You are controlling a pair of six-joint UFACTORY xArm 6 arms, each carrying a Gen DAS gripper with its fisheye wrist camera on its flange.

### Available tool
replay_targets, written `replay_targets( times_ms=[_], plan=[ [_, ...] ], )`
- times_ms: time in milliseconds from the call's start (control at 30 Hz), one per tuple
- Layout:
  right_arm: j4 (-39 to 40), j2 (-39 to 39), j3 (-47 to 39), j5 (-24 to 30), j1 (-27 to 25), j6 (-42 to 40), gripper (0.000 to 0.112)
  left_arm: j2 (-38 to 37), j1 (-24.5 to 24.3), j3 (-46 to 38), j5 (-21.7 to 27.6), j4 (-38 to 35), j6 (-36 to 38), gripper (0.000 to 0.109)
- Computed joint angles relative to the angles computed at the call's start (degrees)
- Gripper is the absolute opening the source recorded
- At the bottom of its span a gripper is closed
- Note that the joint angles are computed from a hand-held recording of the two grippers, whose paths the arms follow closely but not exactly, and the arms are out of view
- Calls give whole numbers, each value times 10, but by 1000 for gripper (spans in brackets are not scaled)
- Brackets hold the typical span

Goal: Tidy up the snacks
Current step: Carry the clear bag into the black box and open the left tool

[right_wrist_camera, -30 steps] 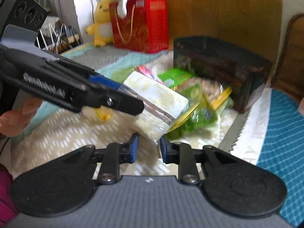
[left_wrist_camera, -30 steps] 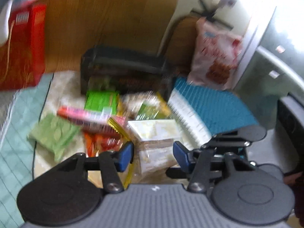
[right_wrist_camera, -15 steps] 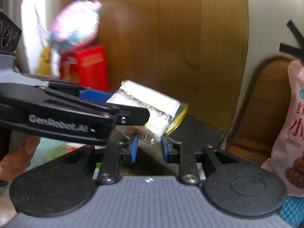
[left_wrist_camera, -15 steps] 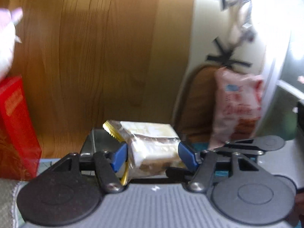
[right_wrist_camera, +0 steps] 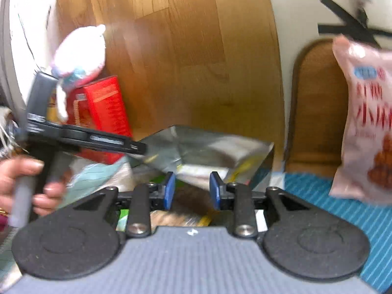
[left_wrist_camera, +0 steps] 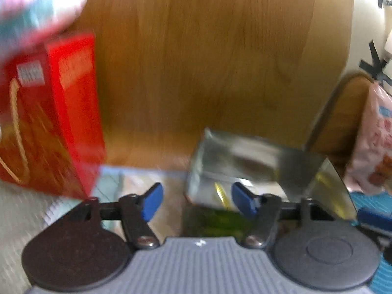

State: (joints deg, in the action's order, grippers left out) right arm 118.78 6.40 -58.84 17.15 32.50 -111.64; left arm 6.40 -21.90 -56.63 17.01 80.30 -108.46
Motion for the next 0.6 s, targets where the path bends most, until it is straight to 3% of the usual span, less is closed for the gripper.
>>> replay_targets(
  times_ms=[67, 133, 267, 367, 433, 533, 600],
  plan=[
    [-29, -8, 22, 7, 2, 50, 34, -3, -4, 3, -13, 32, -44, 60],
    [-44, -5, 34, 0, 6, 80, 34, -8, -21, 6, 8, 15, -35, 60],
    [-82, 2, 50, 0, 17, 144, 34, -31, -48, 28, 21, 59, -82, 61],
    [-67, -8, 61, -11, 26, 127, 34, -57, -50, 54, -9, 8, -16, 68],
    [-84, -21, 77, 5, 25, 150, 34, -98, -75, 86, 43, 43, -54, 74],
    [-139, -37, 107, 23, 30, 194, 17, -155, -85, 142, 28, 85, -105, 75],
    [-167, -45, 129, 28, 41, 223, 15, -186, -94, 177, 0, 134, -167, 75]
  ],
)
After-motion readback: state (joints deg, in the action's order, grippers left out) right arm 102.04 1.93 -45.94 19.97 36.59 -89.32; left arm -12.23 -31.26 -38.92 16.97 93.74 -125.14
